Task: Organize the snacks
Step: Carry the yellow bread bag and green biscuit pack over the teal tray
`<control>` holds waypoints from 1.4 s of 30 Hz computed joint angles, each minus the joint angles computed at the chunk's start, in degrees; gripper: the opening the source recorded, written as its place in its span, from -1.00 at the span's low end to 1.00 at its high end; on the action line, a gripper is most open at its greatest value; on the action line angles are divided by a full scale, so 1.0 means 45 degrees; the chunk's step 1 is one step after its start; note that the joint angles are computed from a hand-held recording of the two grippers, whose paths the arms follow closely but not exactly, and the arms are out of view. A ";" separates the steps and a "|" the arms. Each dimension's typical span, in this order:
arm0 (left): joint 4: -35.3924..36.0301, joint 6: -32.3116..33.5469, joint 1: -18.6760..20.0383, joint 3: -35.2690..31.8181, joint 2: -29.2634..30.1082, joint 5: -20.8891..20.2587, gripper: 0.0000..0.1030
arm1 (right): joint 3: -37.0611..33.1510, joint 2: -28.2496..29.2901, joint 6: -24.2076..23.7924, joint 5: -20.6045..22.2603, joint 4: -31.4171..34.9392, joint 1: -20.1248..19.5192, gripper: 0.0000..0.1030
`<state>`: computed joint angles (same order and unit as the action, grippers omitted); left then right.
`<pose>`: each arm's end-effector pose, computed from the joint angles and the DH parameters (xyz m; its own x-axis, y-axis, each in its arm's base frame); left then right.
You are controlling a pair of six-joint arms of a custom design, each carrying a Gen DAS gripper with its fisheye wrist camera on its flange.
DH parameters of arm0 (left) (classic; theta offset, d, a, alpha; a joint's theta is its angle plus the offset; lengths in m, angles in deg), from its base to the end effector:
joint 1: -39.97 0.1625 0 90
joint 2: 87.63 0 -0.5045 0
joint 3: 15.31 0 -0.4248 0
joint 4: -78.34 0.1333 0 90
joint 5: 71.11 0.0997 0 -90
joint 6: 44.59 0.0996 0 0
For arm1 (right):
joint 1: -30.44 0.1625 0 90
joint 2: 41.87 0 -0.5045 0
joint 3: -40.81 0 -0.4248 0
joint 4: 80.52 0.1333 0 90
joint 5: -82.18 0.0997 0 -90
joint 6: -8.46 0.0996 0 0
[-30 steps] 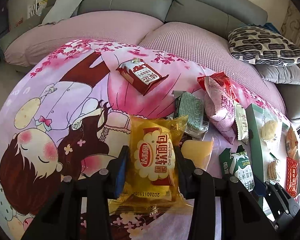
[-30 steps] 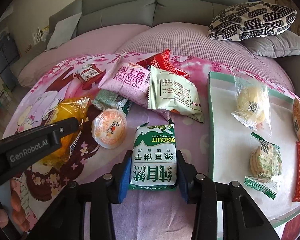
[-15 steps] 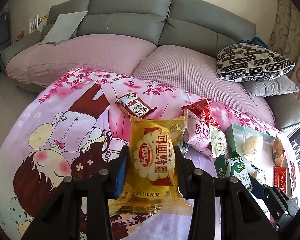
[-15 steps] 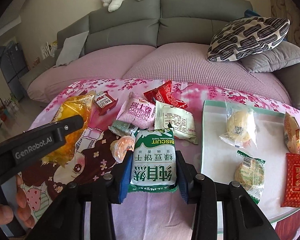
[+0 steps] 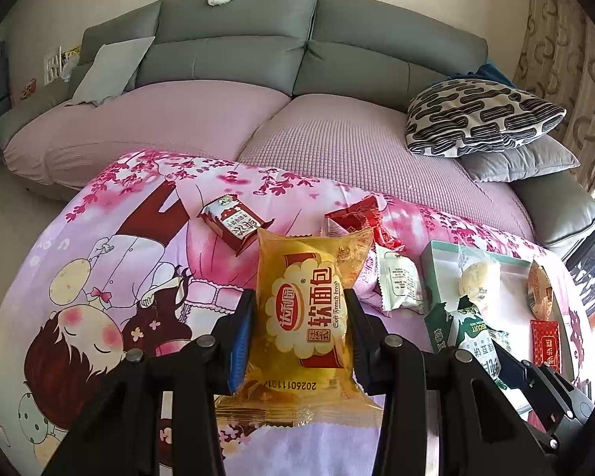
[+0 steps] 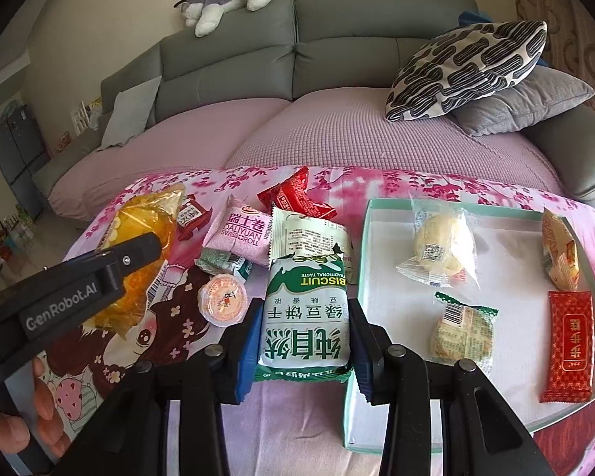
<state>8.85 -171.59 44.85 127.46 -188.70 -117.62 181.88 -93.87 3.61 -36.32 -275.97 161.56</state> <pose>-0.1850 -0.2184 0.2531 -0.6989 -0.4979 -0.5134 0.1556 0.5948 -0.7887 0.3526 -0.2734 0.0794 -0.6945 -0.5360 0.4800 -0.6921 0.6799 -0.2423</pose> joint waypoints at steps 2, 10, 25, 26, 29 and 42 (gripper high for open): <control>-0.0456 0.0310 0.0095 -0.0016 0.0265 0.0207 -0.15 | 0.0100 -0.0196 -0.0020 -0.0077 -0.0066 -0.0138 -0.17; -0.3189 0.2348 0.0691 -0.0015 0.1556 0.1154 -0.15 | 0.0529 -0.1116 -0.0080 -0.0838 -0.0577 -0.1098 -0.17; -1.0020 0.8616 0.1965 -0.0330 0.4851 0.2284 -0.15 | 0.0914 -0.2582 -0.0255 -0.2110 -0.1699 -0.2951 -0.17; -1.0466 0.8990 0.2049 -0.0367 0.5070 0.2338 -0.15 | 0.0894 -0.2568 -0.0301 -0.2167 -0.1743 -0.2990 -0.17; -1.1815 1.0175 0.2394 -0.0487 0.5699 0.2431 -0.15 | 0.0886 -0.2512 -0.0422 -0.2201 -0.1848 -0.3144 -0.17; -1.4160 1.2646 0.3707 -0.1123 0.7424 0.2188 -0.14 | 0.0891 -0.2319 -0.0563 -0.2259 -0.1860 -0.3820 -0.17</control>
<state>-54.87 -114.68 61.54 122.41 -155.29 -107.77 185.89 -104.31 1.07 -46.48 -284.34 144.37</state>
